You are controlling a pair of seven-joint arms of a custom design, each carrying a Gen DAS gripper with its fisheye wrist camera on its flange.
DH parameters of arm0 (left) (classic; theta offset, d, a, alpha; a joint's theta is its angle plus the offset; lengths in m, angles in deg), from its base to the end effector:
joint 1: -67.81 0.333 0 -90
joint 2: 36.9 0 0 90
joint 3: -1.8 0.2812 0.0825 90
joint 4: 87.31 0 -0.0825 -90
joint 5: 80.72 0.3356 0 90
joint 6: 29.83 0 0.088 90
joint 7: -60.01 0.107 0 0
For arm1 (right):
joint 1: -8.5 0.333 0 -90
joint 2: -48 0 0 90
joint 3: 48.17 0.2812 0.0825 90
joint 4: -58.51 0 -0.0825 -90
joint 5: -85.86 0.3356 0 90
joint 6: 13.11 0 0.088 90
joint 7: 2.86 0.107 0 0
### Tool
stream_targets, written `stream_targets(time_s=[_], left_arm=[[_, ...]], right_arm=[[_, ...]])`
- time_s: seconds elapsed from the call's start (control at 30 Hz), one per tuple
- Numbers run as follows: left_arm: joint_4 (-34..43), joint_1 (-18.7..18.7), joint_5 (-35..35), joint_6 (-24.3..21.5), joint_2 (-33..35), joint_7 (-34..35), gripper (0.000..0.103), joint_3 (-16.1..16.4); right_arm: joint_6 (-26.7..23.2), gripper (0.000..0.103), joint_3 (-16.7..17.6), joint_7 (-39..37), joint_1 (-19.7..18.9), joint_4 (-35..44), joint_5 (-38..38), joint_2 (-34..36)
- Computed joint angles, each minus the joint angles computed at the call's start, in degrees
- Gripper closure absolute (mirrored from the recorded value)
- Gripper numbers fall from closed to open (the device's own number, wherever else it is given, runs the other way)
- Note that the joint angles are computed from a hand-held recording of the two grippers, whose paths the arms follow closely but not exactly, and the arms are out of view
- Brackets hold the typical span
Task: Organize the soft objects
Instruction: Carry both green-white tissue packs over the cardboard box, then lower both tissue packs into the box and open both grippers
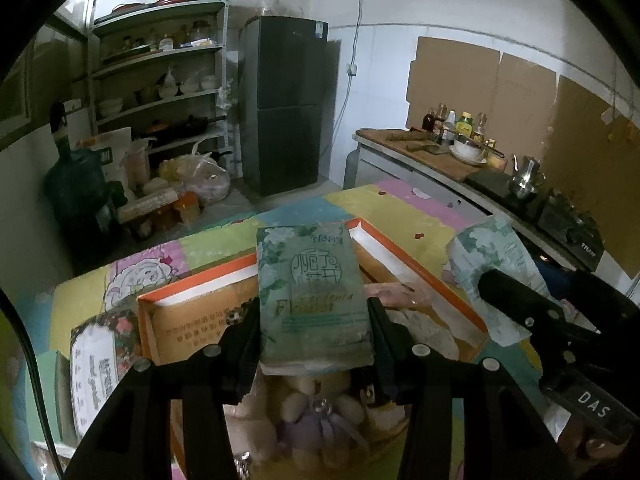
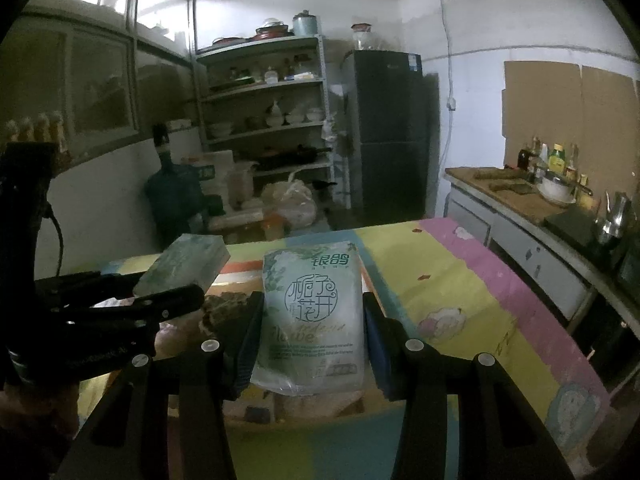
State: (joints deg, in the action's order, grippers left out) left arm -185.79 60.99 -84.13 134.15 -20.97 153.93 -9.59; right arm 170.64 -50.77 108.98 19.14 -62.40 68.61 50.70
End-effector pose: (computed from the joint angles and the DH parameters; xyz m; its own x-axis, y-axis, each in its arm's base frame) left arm 0.6075 -0.1809 0.5175 -0.3237 -0.9445 0.0562 -0.6225 0.1679 -0.7644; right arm 0.5456 0.1059 0.5124 0.1161 -0.9902 -0.0774 -0.5062 0.0080 -0.8624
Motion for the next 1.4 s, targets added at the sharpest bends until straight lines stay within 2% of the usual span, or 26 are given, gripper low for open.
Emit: stream_targets(time_s=[0.1,0.27,0.37,0.47,0.77,0.9,1.07,1.4], left_arm=[[3.34,-1.04,1.86,-1.57,2.11,-1.31,0.054,0.87],[9.35,-1.59,3.2,-4.81,5.96,-2.59,0.054,1.12],[12.9,-2.13,4.14,-6.87,8.23,-3.45,0.054,1.54],[17.19,-2.74,5.02,-9.51,11.01,-4.44,0.054,1.92],[32.42,-4.09,6.7,-20.68,20.72,-5.86,0.054,2.87],[37.74,-4.59,7.37,-24.66,24.0,-6.05,0.054,3.23],[43.6,-4.82,7.37,-28.62,27.56,-5.97,0.054,3.19],[52.38,-5.67,7.21,-33.75,32.93,-5.46,0.054,3.43]], right_arm=[[-0.16,0.054,2.71,-6.57,-2.17,1.3,6.28,1.34],[-1.41,0.054,10.51,-22.16,-8.15,4.79,22.21,4.24],[-4.31,0.054,16.15,-31.95,-12.77,8.9,32.36,6.97],[-8.23,0.054,18.68,-38.68,-14.83,13.11,39.34,9.68],[-20.27,0.054,11.97,-41.64,-9.85,25.87,41.52,18.19],[-25.18,0.054,10.88,-42.33,-9.4,31.3,42.08,21.71],[-29.43,0.054,9.94,-41.98,-8.9,36.78,41.59,25.43],[-32.35,0.054,9.57,-41.18,-8.63,41.26,40.82,28.43]])
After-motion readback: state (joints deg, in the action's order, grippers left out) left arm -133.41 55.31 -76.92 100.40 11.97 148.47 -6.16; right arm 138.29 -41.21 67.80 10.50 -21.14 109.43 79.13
